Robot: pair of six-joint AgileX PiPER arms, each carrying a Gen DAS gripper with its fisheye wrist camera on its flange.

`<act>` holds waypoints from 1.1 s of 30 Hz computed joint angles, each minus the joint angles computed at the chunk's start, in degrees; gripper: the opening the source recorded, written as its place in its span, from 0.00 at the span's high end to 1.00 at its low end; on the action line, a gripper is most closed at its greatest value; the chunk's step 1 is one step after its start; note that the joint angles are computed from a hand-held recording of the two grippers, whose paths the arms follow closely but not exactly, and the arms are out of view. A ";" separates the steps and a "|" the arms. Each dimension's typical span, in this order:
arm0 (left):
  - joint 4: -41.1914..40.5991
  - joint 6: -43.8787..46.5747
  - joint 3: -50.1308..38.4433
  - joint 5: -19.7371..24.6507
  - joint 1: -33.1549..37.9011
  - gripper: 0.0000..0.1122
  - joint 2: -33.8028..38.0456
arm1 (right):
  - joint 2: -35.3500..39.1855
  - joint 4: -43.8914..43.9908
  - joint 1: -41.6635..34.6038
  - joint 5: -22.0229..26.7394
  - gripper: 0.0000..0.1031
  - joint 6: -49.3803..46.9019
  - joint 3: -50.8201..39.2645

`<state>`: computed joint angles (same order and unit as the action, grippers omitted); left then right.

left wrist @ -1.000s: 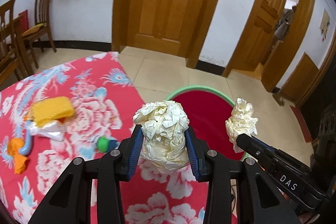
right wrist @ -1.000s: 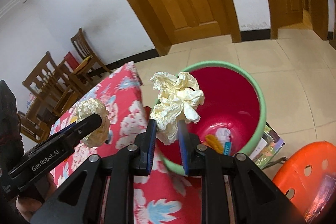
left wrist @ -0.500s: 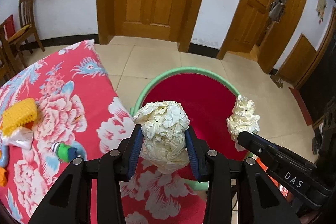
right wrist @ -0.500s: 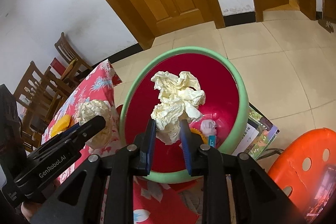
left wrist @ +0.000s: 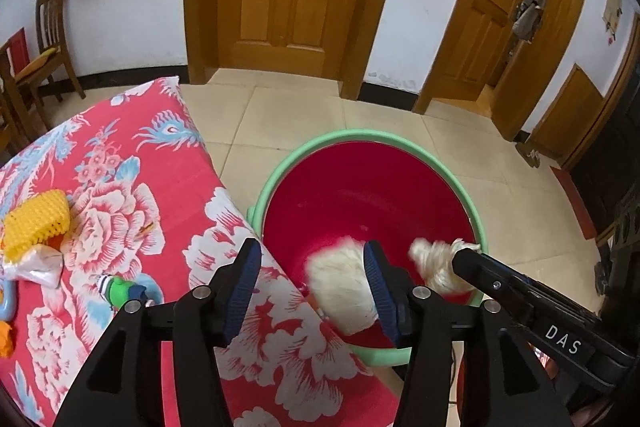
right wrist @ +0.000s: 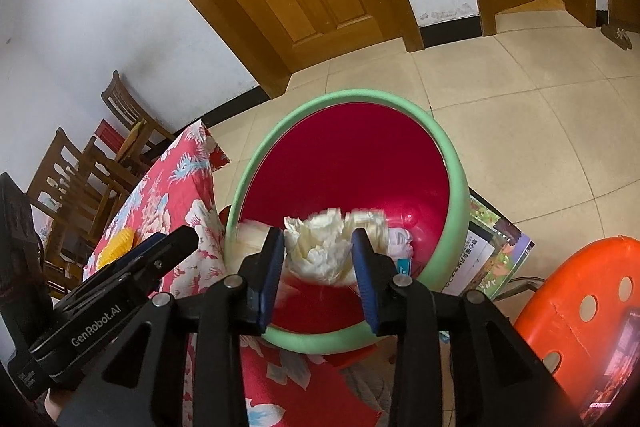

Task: Collect trash
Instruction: 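Open both tools to drop the tissue balls into the bucket, then move both tools back over the table toward the orange wrapper and green toy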

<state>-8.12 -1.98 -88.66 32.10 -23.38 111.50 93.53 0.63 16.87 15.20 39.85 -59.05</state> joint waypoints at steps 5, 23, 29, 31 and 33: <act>-0.55 0.34 1.24 -0.72 0.64 0.50 -1.23 | -0.55 -1.72 0.35 -0.22 0.59 1.67 0.23; -2.27 0.55 8.44 -3.44 4.65 0.50 -8.60 | -2.22 -11.53 4.43 2.29 0.47 11.14 -2.12; -2.82 0.94 11.74 -4.57 6.64 0.50 -11.92 | -2.84 -15.16 6.94 3.51 0.47 14.33 -3.47; -2.89 1.09 13.04 -4.93 7.57 0.50 -13.22 | -2.91 -15.85 7.75 3.75 0.47 14.85 -3.96; -3.05 1.43 14.28 -5.18 8.65 0.50 -14.46 | -2.80 -16.71 8.82 4.04 0.46 15.65 -4.57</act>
